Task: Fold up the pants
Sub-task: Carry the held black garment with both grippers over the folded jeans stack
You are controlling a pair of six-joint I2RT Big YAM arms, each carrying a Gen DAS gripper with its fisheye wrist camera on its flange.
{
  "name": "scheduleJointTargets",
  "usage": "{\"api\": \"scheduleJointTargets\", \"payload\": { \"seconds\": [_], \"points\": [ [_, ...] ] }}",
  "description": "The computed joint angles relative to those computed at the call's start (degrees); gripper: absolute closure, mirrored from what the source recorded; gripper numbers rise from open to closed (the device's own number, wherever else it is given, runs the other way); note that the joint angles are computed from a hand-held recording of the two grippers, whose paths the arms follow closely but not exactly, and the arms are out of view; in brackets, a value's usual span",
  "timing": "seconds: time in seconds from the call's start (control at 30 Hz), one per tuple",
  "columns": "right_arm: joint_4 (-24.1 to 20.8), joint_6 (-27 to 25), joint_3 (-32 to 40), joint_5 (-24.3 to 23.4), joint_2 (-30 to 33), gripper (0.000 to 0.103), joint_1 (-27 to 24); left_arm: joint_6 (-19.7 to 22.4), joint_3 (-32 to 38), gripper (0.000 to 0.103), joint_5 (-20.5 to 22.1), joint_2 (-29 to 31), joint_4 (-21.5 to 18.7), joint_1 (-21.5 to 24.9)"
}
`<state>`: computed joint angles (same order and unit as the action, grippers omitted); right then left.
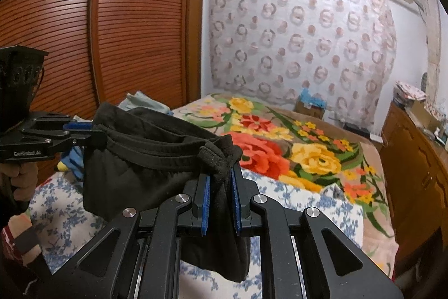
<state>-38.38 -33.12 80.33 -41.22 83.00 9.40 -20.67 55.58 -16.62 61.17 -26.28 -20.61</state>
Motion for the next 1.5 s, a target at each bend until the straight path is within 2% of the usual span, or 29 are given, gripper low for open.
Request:
{"api": "scheduleJointTargets", "payload": {
  "seconds": [0.43, 0.8, 0.9, 1.03, 1.23, 1.4, 1.5],
  "points": [
    [1.3, -0.6, 5.5, -1.6, 4.2, 0.092, 8.3, 2.3, -2.7, 0.087, -4.4, -7.7, -4.9, 5.7],
    [3.4, -1.1, 11.8, 2.0, 9.3, 0.092, 15.8, 0.9, -7.3, 0.087, -4.6, -11.3, -2.8, 11.4],
    [3.8, -2.7, 14.0, 3.6, 11.0, 0.092, 18.1, 0.7, -8.9, 0.087, -5.7, -12.3, -1.5, 11.6],
    [3.1, -4.2, 17.0, 5.0, 13.5, 0.092, 20.6, 1.3, -9.8, 0.087, -7.7, -13.0, -1.7, 11.3],
    [1.9, -6.5, 20.3, 6.6, 16.8, 0.092, 24.4, -1.6, -11.8, 0.086, -6.1, -14.2, -1.7, 13.3],
    [0.6, -7.9, 22.1, 7.2, 19.2, 0.092, 26.7, -5.7, -13.3, 0.087, -6.9, -14.7, -3.5, 14.2],
    [-0.1, -8.4, 22.8, 7.4, 20.3, 0.092, 27.6, -6.4, -13.6, 0.087, -8.0, -14.9, -4.4, 13.8]
  ]
}}
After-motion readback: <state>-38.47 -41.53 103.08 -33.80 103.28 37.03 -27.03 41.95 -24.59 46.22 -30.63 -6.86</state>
